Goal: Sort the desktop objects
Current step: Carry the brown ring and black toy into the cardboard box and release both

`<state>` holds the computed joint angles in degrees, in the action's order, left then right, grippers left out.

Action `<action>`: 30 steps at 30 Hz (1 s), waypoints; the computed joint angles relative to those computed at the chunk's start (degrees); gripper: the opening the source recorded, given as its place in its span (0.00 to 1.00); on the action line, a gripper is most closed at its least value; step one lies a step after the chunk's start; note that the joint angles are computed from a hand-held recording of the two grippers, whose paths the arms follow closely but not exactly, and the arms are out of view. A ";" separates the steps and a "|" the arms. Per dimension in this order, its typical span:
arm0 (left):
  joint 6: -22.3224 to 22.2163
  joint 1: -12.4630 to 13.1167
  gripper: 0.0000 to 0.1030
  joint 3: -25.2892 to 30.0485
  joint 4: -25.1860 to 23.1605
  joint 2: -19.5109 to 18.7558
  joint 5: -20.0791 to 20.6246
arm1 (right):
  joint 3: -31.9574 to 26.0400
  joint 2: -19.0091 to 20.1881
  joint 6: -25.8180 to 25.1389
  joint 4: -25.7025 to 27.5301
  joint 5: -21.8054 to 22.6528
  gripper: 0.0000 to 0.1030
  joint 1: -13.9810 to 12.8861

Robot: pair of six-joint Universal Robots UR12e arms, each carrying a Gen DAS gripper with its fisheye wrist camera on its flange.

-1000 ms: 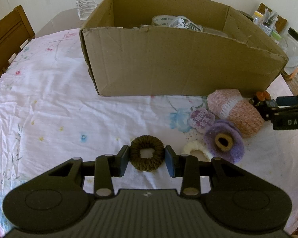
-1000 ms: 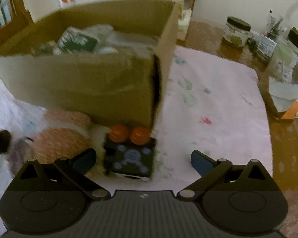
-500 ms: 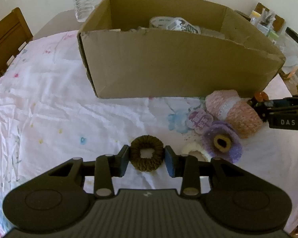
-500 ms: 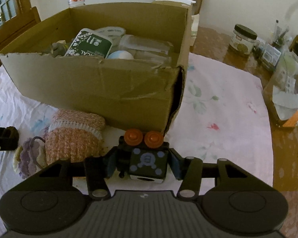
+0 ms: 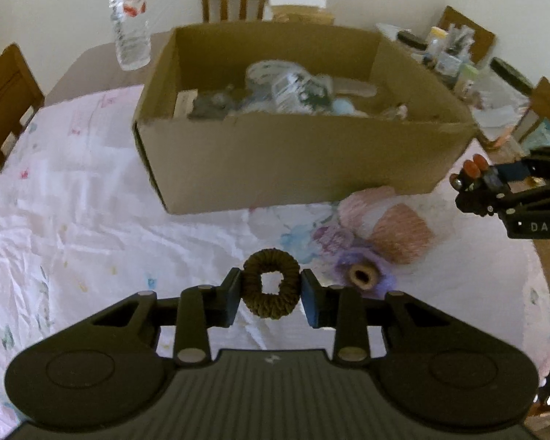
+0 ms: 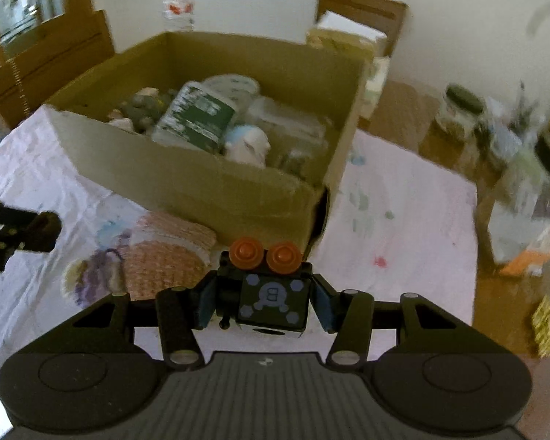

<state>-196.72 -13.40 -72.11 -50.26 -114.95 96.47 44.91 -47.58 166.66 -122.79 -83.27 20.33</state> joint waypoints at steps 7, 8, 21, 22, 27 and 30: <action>3.40 0.25 0.32 2.16 0.24 0.52 -2.22 | -2.67 -0.63 -6.01 2.32 3.02 0.56 -0.35; 3.75 0.27 0.32 2.67 0.66 0.43 -2.30 | -3.39 -0.45 -6.30 2.61 3.41 0.56 -0.41; 8.41 0.57 0.32 12.43 4.14 -4.85 -0.05 | -16.28 5.60 -8.07 3.56 5.12 0.56 -0.50; 8.87 0.59 0.32 13.11 4.00 -5.35 0.04 | -17.84 6.46 -8.06 4.30 5.15 0.56 -0.49; 9.06 0.95 0.33 16.54 2.16 -8.08 0.60 | -26.68 11.38 -7.39 8.36 5.88 0.56 -0.59; 8.41 1.07 0.39 17.69 1.02 -9.07 1.26 | -33.27 14.90 -7.14 11.86 7.01 0.58 -0.74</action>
